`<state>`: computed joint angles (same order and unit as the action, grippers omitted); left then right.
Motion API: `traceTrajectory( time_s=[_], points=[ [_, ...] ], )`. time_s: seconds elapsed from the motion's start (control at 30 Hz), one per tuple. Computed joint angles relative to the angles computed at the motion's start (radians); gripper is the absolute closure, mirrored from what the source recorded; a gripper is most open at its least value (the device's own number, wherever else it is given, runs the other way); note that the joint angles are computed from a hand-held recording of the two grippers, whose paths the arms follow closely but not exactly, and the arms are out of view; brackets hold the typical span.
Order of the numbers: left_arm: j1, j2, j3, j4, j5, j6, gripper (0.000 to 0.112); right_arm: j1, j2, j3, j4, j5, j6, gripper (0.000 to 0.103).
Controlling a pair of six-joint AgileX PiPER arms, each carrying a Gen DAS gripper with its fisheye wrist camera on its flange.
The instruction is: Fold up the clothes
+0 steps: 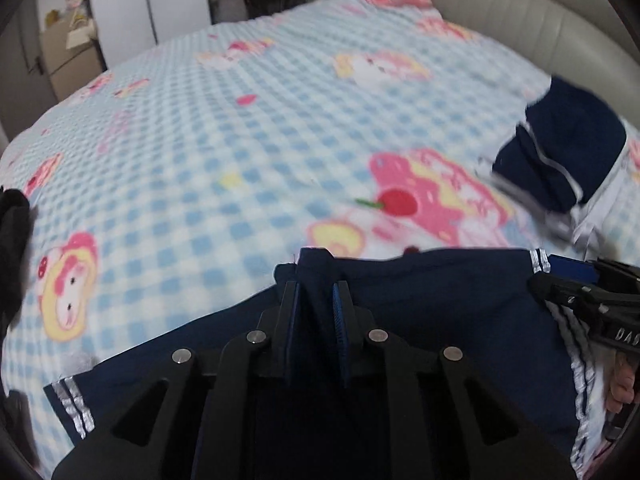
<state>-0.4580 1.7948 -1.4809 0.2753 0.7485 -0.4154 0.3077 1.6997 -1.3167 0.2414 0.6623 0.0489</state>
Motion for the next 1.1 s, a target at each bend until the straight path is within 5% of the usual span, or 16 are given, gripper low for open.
traceTrajectory(
  time_s=[0.03, 0.13, 0.43, 0.47, 0.53, 0.6, 0.8, 0.93, 1.1],
  points=[
    [-0.011, 0.005, -0.002, 0.036, -0.001, -0.024, 0.099, 0.008, 0.005, -0.001, -0.024, -0.002, 0.015, 0.091],
    [-0.018, 0.009, -0.018, 0.089, -0.005, -0.086, 0.108, 0.018, -0.008, 0.013, -0.076, -0.023, 0.053, 0.098],
    [0.004, 0.074, -0.077, 0.102, -0.056, -0.145, 0.109, -0.007, -0.040, 0.043, -0.085, -0.069, 0.094, 0.097],
    [0.011, 0.088, -0.077, 0.100, -0.059, -0.163, 0.107, -0.005, -0.028, 0.035, -0.100, -0.057, 0.115, 0.096],
    [0.036, 0.136, -0.113, 0.033, -0.016, -0.128, 0.095, -0.001, -0.009, 0.022, -0.126, -0.034, 0.150, 0.073],
    [0.069, 0.153, -0.133, -0.069, 0.011, -0.055, 0.091, 0.006, -0.003, 0.015, -0.151, -0.015, 0.166, 0.073],
    [0.083, -0.176, 0.095, -0.095, -0.052, -0.043, 0.078, 0.055, -0.116, 0.078, -0.286, -0.013, 0.242, 0.054],
    [0.027, -0.483, 0.357, 0.023, 0.015, -0.204, 0.078, 0.126, -0.300, 0.194, -0.382, -0.004, 0.337, 0.055],
    [-0.089, -0.864, 0.700, 0.117, 0.155, -0.515, 0.080, 0.245, -0.547, 0.370, -0.312, -0.029, 0.400, 0.055]
  ],
)
